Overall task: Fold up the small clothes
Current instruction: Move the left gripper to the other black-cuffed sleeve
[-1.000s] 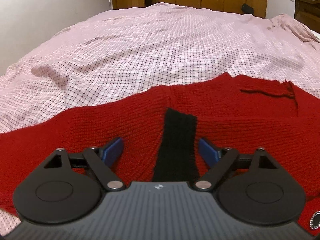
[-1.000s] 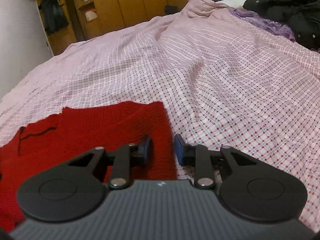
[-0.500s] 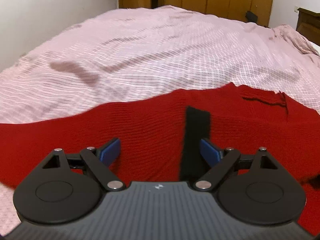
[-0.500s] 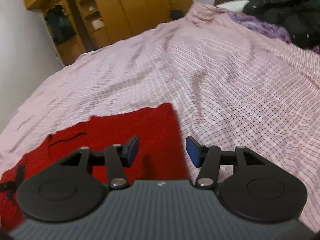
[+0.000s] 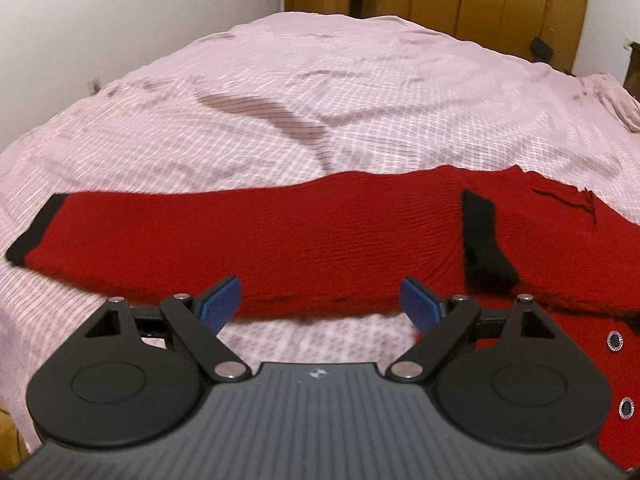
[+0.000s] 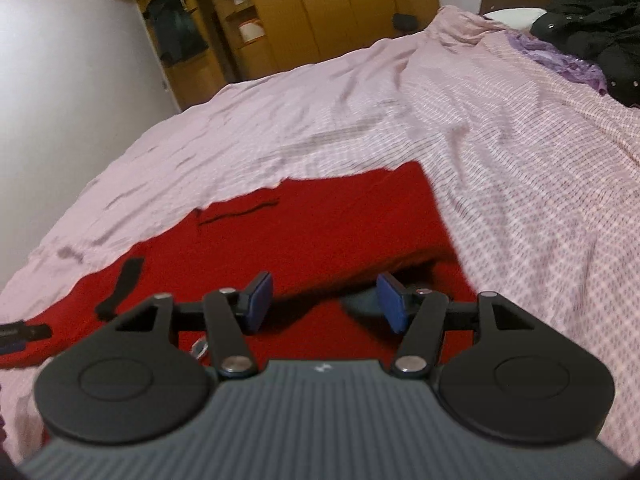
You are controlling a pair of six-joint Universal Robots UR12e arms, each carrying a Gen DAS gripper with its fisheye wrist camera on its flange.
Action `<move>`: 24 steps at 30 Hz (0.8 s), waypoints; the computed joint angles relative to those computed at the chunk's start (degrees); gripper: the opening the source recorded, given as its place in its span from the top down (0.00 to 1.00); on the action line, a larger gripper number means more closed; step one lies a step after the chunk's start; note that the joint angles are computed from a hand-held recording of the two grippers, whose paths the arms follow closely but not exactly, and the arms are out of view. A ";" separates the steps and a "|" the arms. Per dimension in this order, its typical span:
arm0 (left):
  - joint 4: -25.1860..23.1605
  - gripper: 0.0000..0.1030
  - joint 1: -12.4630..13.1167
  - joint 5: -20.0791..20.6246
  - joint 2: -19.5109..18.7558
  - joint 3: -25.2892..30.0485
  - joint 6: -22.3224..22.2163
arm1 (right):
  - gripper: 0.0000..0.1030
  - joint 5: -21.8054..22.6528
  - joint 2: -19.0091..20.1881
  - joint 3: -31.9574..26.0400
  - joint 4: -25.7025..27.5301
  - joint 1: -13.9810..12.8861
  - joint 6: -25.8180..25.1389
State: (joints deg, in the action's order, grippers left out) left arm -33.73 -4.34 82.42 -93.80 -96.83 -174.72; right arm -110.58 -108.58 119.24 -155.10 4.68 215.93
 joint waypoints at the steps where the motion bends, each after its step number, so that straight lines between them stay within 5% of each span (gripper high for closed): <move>1: 0.15 0.12 0.39 -0.05 0.35 -0.39 -0.28 | 0.42 -0.15 -0.07 0.02 0.20 0.59 0.12; 7: -0.24 0.12 1.92 2.57 1.08 -1.63 -4.20 | 0.42 -2.20 0.33 0.17 1.36 3.71 -0.88; 15: 0.39 0.12 4.05 3.33 0.89 -2.49 -10.73 | 0.42 -0.82 0.74 0.73 4.38 4.17 0.85; 24: 0.20 0.12 5.10 4.43 -1.84 -0.57 -17.79 | 0.38 -2.40 1.49 2.64 1.02 5.03 2.52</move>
